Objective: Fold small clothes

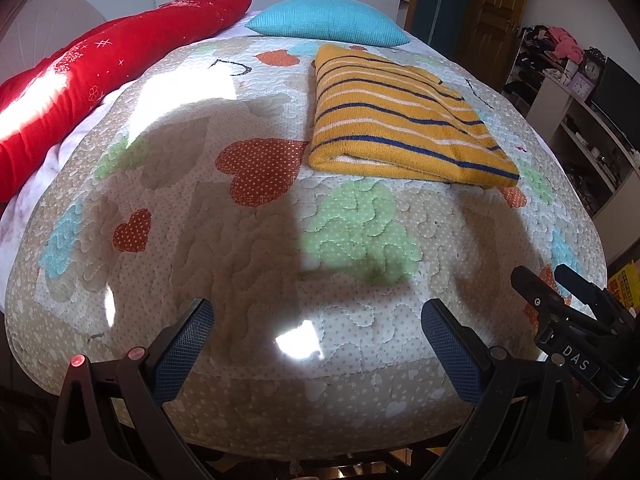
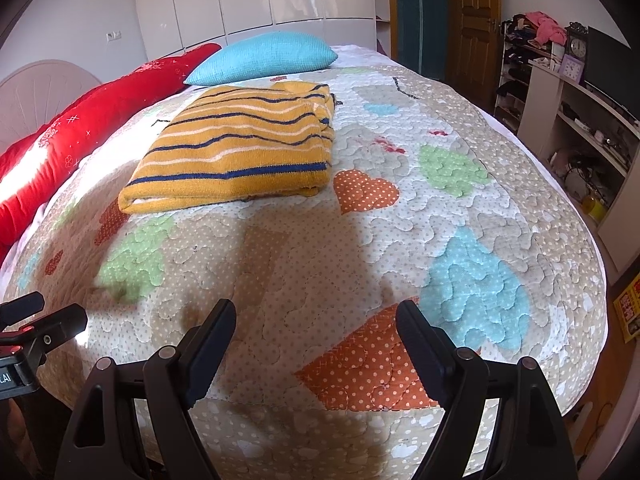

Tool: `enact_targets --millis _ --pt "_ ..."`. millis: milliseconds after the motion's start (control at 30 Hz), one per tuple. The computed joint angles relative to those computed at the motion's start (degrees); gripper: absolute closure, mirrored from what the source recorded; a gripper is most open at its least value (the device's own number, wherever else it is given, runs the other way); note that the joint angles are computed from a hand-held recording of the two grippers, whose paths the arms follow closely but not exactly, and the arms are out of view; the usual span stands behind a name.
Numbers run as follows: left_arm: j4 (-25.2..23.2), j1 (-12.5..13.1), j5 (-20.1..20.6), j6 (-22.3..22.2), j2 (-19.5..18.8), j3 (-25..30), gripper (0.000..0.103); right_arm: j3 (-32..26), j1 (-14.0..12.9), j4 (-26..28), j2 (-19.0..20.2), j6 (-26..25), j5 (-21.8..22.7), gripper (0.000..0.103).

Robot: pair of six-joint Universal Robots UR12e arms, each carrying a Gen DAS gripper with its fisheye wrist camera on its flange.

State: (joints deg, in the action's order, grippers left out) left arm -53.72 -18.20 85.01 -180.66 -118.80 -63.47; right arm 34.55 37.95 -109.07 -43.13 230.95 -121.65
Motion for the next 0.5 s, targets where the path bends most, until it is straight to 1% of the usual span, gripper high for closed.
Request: enact_targets --millis 367,500 --pt "-0.7 0.0 -0.2 0.0 -0.1 0.0 0.0 0.2 0.0 0.3 0.0 0.6 0.4 0.017" --pt "-1.7 0.0 -0.6 0.3 -0.2 0.3 0.0 0.1 0.0 0.4 0.0 0.6 0.4 0.017"
